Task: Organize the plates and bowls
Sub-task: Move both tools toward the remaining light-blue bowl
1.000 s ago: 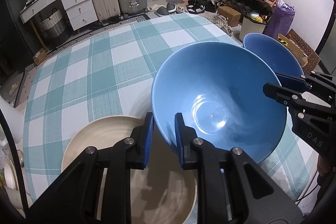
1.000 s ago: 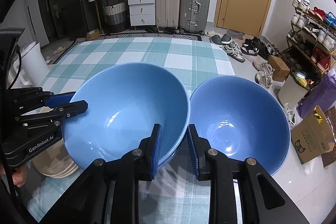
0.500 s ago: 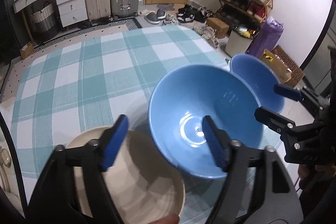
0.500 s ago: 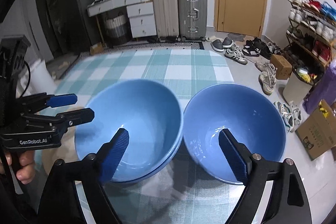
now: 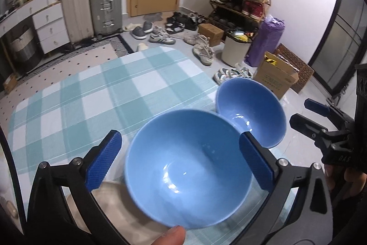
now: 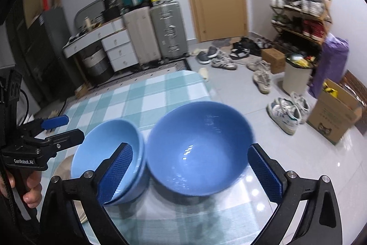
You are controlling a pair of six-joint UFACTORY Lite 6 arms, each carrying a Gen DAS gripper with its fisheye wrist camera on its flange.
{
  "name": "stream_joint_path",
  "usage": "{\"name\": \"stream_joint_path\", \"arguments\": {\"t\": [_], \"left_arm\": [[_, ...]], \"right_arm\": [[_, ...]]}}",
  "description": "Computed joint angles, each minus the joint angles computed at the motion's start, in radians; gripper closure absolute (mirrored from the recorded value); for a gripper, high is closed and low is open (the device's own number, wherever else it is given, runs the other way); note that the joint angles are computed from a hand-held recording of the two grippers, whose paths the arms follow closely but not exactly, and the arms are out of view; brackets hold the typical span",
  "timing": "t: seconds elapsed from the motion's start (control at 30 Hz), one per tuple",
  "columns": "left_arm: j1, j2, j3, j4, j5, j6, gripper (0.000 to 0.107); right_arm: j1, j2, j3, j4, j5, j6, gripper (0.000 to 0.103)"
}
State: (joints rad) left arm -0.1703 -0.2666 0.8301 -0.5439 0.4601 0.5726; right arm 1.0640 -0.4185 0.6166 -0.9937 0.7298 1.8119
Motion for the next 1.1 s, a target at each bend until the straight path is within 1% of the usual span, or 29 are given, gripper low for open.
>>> {"name": "stream_joint_path", "arguments": {"t": [0.17,0.3,0.5,0.57,0.77,0.93,1.03,1.1], "left_arm": [[-0.056,0.154,0.141,-0.053,0.03,0.012,0.005],[-0.114,0.292,0.267,-0.021,0.021,-0.039,0.005],[-0.196,0.491,0.442,0.099,0.007,-0.163,0.005],[-0.212,0.541,0.485,0.104,0.008,-0.169,0.005],[-0.247,0.695,0.627,0.164,0.023,-0.237,0.005],[-0.277,0.808,0.74,0.247,0.044,-0.32,0.005],[-0.283,0.855,0.784,0.25,0.051,-0.326,0.005],[-0.292,0.893,0.824,0.289,0.063,-0.364,0.005]], "right_arm": [[-0.019,-0.146,-0.084,0.056,0.066,-0.016,0.001],[-0.041,-0.234,-0.135,0.099,0.101,-0.043,0.001],[-0.105,-0.331,-0.204,0.157,0.107,-0.094,0.001],[-0.118,-0.34,-0.214,0.164,0.107,-0.101,0.001],[-0.209,-0.346,-0.25,0.202,0.035,-0.156,0.001],[-0.285,-0.308,-0.279,0.216,-0.068,-0.176,0.001],[-0.318,-0.281,-0.286,0.218,-0.118,-0.182,0.001],[-0.341,-0.248,-0.29,0.222,-0.167,-0.186,0.001]]}}
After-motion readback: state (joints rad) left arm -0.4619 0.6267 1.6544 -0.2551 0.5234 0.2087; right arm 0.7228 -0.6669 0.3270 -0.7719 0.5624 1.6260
